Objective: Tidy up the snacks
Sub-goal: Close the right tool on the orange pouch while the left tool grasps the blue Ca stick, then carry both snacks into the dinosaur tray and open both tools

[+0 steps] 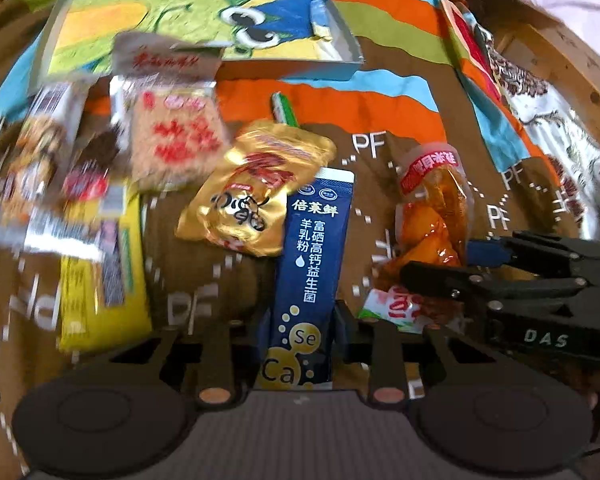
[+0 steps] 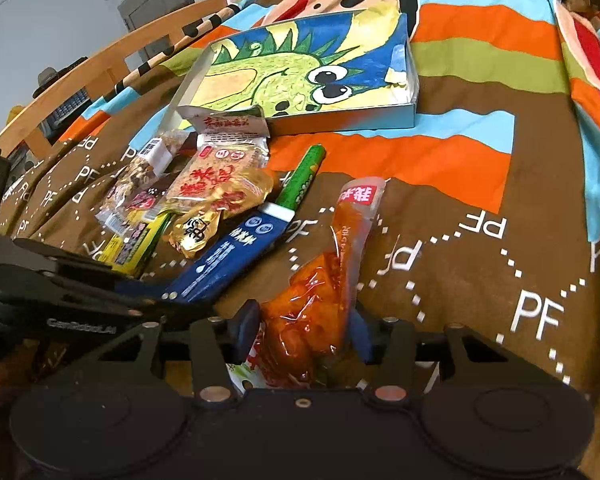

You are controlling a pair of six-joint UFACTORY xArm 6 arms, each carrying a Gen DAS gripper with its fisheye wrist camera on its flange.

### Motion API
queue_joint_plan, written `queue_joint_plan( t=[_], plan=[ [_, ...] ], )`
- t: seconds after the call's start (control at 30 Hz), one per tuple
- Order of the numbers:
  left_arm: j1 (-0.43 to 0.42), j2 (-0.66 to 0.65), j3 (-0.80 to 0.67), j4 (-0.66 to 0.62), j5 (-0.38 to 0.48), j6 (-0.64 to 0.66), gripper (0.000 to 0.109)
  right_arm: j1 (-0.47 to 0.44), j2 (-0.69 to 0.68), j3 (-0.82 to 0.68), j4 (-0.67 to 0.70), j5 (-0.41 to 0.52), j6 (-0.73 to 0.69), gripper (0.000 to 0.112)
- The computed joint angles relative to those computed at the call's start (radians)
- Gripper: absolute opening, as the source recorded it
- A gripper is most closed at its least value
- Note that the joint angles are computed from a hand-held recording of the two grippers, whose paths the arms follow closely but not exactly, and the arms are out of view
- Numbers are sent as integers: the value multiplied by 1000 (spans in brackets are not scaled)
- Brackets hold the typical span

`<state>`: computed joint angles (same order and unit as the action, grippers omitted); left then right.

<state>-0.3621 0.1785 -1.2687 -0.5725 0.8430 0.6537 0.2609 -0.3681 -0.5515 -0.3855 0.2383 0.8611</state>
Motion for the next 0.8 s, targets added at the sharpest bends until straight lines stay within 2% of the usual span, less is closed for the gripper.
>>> queue_joint_plan(
  t=[0.2,0.43,0.63,0.8],
  plan=[
    [64,-8,-29,-58,181,-56,33,30,-38,-3,-78,30,68,49],
    [102,-55,-8,-126,228,-8,33,31,-70,-7,-212,58,180,49],
    [104,-54,-47,-179,188,7,33,-12,-54,-50,-295,17,219,49],
    [79,25,-168,-234,68,26,33,-99,60,-156,-240,-89,147,50]
  ],
)
